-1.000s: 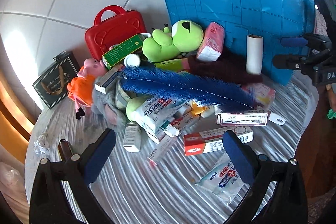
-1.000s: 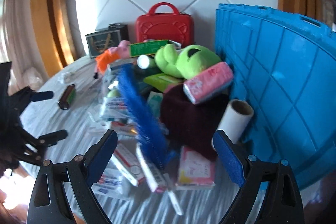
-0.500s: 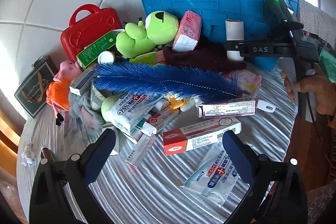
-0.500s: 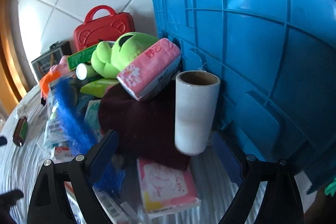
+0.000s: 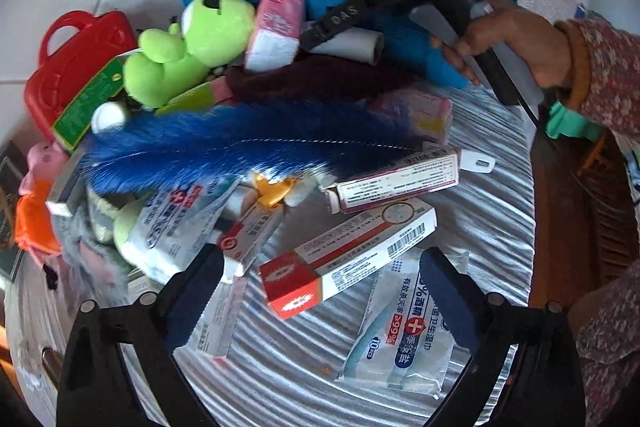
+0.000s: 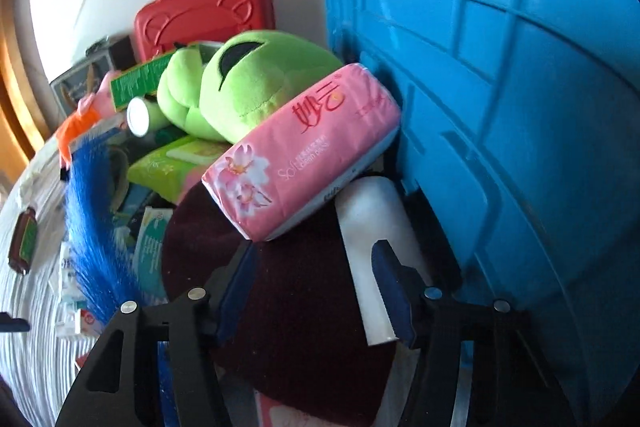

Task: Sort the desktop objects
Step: 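Grasp the red-and-white ointment box with the left tool while the right tool grasps the pink ointment box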

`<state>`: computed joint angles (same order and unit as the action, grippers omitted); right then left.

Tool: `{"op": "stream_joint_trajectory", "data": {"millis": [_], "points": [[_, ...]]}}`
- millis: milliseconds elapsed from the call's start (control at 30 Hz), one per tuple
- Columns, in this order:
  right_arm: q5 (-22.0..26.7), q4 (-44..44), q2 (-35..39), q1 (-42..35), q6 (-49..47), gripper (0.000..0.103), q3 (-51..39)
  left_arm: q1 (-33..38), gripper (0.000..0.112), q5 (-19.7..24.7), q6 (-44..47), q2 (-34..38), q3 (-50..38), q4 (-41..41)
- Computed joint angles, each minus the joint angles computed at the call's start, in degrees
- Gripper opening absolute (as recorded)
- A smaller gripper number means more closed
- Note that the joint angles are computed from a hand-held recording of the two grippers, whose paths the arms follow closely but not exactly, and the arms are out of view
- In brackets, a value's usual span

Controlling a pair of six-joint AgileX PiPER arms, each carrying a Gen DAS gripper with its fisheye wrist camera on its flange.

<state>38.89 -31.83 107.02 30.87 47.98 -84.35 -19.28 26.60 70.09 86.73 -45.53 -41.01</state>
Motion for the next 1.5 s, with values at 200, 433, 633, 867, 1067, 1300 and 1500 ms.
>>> {"op": "stream_joint_trajectory", "data": {"millis": [200,433,633,867,1067,1300,1500], "points": [[2.54,5.52,-2.52,0.53,-3.26,0.059,0.93,0.66,0.065,15.85,4.2,15.24,-14.11,2.66],[-2.56,5.02,-9.54,3.45,-3.18,0.06,10.36,-0.83,0.063,21.47,9.65,21.81,-22.12,10.62],[-6.46,17.55,-15.46,5.81,-14.84,0.06,18.8,-0.1,0.06,23.1,14.15,24.93,-24.27,10.35],[-6.2,37.99,-11.89,6.39,-40.67,0.054,17.91,4.02,0.042,17.55,18.97,16.55,-10.85,4.09],[-1.17,56.45,-4.35,4.48,-58.5,0.035,10.81,10.82,0.042,16.21,18.98,9.26,-0.98,2.46],[4.89,55.45,3.94,8.02,-58.76,0.039,-0.12,18.11,0.04,13.82,20.77,2.57,7.68,3.08],[10.98,58.42,10.34,9.79,-60.09,0.041,-9.36,21.26,0.04,12.1,22.05,-1.1,12.22,2.0]]}}
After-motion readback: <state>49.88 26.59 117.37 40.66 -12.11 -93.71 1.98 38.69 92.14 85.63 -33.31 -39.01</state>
